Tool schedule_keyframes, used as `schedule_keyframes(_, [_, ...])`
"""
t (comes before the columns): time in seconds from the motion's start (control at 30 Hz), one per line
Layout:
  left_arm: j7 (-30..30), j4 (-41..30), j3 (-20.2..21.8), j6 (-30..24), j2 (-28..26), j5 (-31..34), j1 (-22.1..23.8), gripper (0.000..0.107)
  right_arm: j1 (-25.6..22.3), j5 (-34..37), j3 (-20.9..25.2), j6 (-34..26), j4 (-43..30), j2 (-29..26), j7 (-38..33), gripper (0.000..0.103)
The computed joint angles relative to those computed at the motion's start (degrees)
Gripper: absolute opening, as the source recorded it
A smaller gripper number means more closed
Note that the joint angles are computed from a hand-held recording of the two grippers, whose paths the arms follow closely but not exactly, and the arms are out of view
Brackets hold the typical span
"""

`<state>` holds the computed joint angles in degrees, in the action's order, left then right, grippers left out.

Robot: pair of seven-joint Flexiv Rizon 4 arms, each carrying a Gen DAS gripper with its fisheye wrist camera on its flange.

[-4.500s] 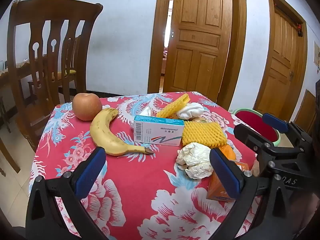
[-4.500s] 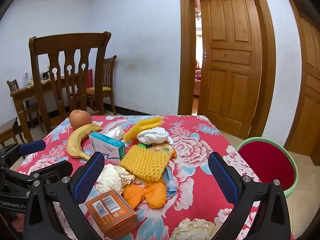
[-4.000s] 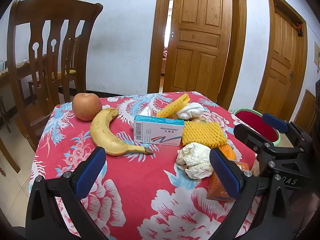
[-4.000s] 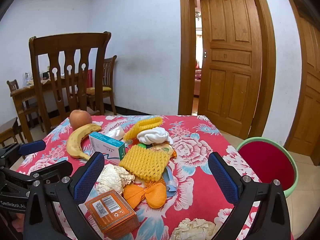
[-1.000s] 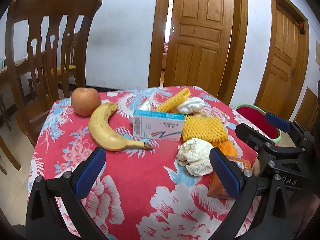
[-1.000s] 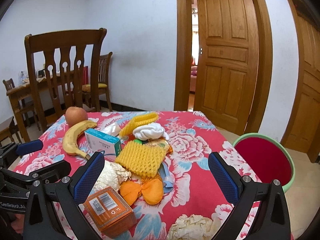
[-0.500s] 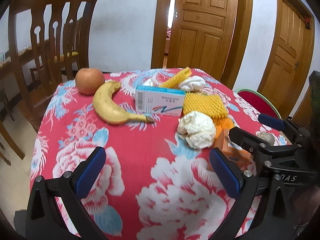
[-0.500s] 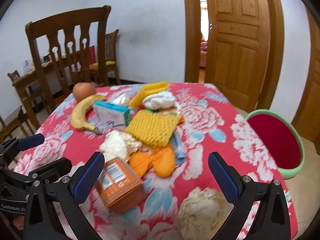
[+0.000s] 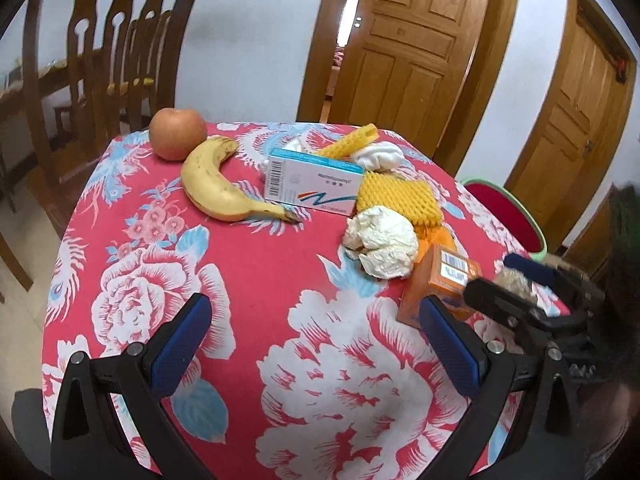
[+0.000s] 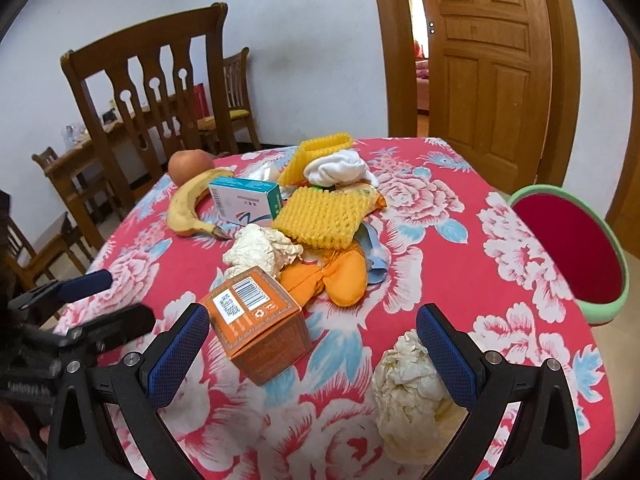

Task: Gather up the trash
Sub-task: 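Grasp the small orange box with the right tool while the left tool approaches the paper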

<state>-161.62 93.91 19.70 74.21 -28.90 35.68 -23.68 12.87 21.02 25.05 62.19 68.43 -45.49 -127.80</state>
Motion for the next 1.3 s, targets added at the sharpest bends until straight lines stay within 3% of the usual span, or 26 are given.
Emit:
schedule_keyframes(0.07, [-1.33,-0.51,1.10,-1.49,0.09,1.07,-1.10,0.102,-1.56,1.35,1.92,-1.97,-0.78,-0.34,-1.88,0.103])
schedule_keyframes(0.3, [-3.21,-0.14,-0.08,-2.44,1.05,3.02,0.22,0.101,0.22,0.78,1.19,0.16,2.07,0.69,-5.79,0.103])
schedule_keyframes(0.7, [-5.68,1.44,-1.80,-1.26,2.00,4.70,1.90,0.101,2.68,-2.54,-0.57,0.56,0.50,-0.72,-0.94,0.102])
schedule_keyframes(0.8, [-4.65,1.52,-1.93,-1.34,1.95,4.00,1.93,0.101,1.62,-1.71,0.92,-0.96,-0.56,-1.24,-1.75,0.092])
schedule_keyframes(0.87, [-4.40,1.14,-1.62,-2.48,1.90,4.42,1.28,0.102,1.25,-0.99,1.26,-2.38,-1.36,-1.50,-1.95,0.062])
schedule_keyframes(1.07, [-3.16,0.98,-2.71,-0.93,1.17,2.83,2.53,0.101,1.94,-0.62,0.01,-0.58,-0.25,-0.70,-2.40,0.062])
schedule_keyframes(1.3, [5.51,-2.34,-5.11,-1.25,-1.81,-4.40,4.83,0.101,-1.21,2.29,1.52,-4.46,-4.60,-2.38,-1.86,0.062])
